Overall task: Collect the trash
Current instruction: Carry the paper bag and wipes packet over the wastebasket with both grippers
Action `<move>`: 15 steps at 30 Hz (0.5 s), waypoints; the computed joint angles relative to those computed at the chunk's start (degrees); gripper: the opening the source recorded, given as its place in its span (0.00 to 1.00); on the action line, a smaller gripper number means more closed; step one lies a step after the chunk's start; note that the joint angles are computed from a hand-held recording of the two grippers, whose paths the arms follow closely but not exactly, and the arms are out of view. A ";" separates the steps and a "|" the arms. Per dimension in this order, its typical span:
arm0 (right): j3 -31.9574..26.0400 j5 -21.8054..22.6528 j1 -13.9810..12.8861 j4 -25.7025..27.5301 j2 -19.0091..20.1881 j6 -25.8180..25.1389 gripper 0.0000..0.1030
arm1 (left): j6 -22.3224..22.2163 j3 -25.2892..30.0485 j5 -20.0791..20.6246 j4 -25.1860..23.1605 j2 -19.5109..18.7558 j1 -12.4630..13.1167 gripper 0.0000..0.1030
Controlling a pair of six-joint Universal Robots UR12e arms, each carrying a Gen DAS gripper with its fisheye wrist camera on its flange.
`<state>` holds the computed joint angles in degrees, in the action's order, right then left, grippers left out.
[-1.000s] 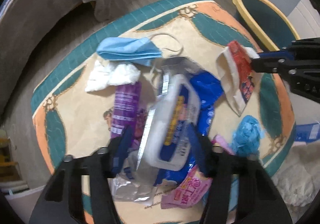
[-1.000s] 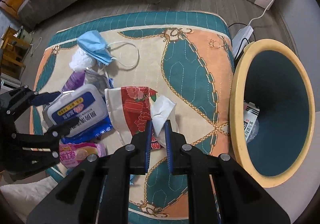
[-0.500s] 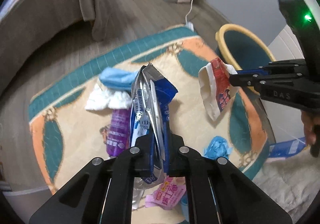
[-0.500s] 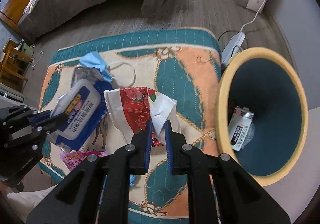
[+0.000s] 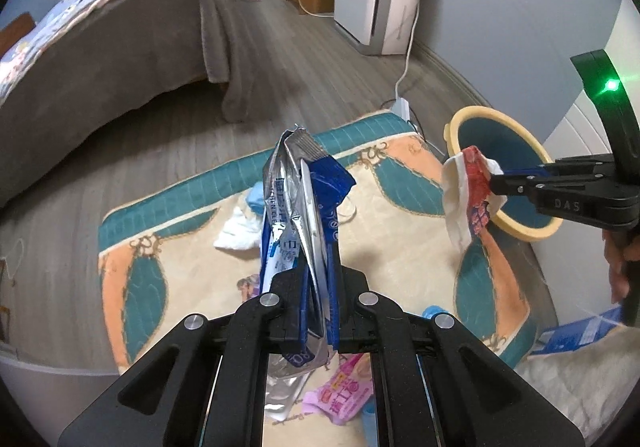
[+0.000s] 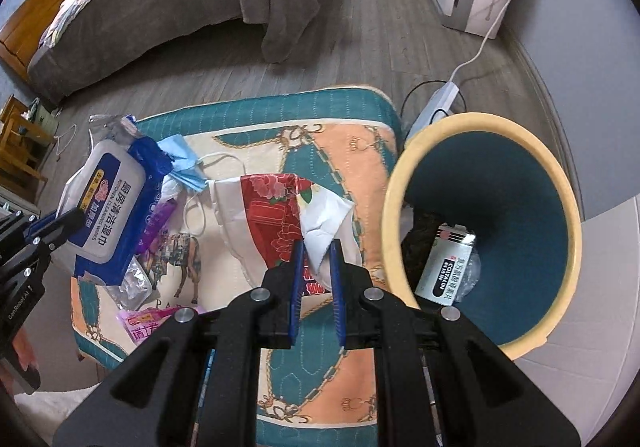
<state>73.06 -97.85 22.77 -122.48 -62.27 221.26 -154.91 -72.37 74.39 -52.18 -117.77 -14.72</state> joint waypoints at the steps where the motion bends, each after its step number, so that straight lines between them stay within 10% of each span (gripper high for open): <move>1: 0.32 -0.16 -0.06 -0.15 -0.23 0.03 0.12 | -0.06 0.10 0.08 -0.07 -0.01 -0.07 0.09; 15: 6.03 -2.01 -1.65 -1.94 -4.12 0.85 0.12 | -0.66 0.61 0.71 1.55 -0.84 -1.90 0.09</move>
<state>79.08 -99.86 21.12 -124.41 -66.39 222.11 -155.58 -71.76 75.10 -50.63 -118.61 -16.62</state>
